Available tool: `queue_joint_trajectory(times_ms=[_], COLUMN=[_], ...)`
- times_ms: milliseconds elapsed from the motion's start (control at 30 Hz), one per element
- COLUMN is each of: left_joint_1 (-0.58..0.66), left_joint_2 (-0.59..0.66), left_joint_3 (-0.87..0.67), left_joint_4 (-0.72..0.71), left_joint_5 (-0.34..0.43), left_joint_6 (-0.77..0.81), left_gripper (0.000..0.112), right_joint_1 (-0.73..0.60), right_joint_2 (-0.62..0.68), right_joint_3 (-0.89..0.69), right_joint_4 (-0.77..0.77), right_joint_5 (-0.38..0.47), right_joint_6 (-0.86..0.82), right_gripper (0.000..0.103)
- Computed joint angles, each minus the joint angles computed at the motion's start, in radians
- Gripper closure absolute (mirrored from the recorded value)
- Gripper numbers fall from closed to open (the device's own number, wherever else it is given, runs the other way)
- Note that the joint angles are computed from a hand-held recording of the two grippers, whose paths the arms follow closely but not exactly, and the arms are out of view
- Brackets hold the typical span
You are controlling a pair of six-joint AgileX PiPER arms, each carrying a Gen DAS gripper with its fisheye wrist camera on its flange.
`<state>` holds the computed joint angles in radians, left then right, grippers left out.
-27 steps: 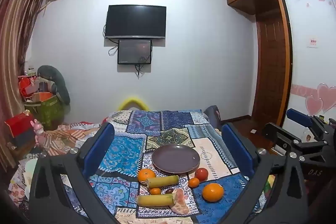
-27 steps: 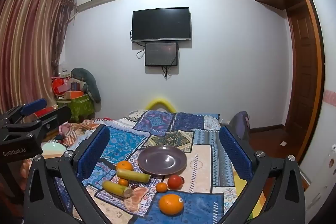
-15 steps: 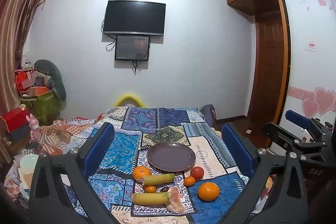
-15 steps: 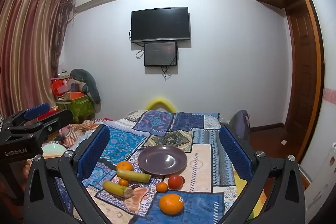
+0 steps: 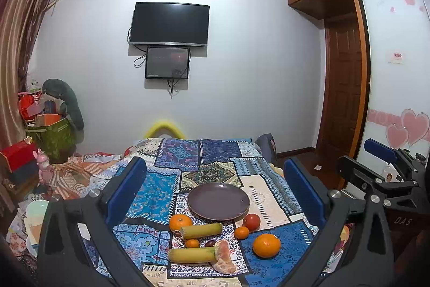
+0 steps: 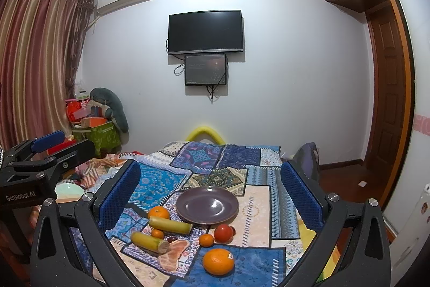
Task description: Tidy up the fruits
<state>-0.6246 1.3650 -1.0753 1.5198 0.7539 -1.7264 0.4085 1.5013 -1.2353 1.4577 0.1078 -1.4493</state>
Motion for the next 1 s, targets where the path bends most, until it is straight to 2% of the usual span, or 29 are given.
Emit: queue_joint_trajectory(times_ms=[67, 333, 433, 1000], left_joint_1=[0.000, 0.002, 0.003, 0.006], left_joint_2=[0.003, 0.010, 0.011, 0.008], left_joint_3=[-0.004, -0.015, -0.016, -0.009], left_joint_4=[-0.001, -0.007, -0.006, -0.001], left_joint_5=[0.000, -0.001, -0.003, -0.007], left_joint_6=[0.003, 0.007, 0.005, 0.000], left_gripper=[0.009, 0.009, 0.009, 0.009], right_joint_1=[-0.003, -0.008, -0.003, -0.004], right_joint_2=[0.000, 0.000, 0.003, 0.002], right_joint_3=[0.004, 0.008, -0.002, 0.003], right_joint_4=[0.062, 0.107, 0.050, 0.090], right_joint_5=[0.003, 0.009, 0.003, 0.003], right_joint_6=[-0.059, -0.102, -0.043, -0.084], right_gripper=[0.000, 0.000, 0.000, 0.000])
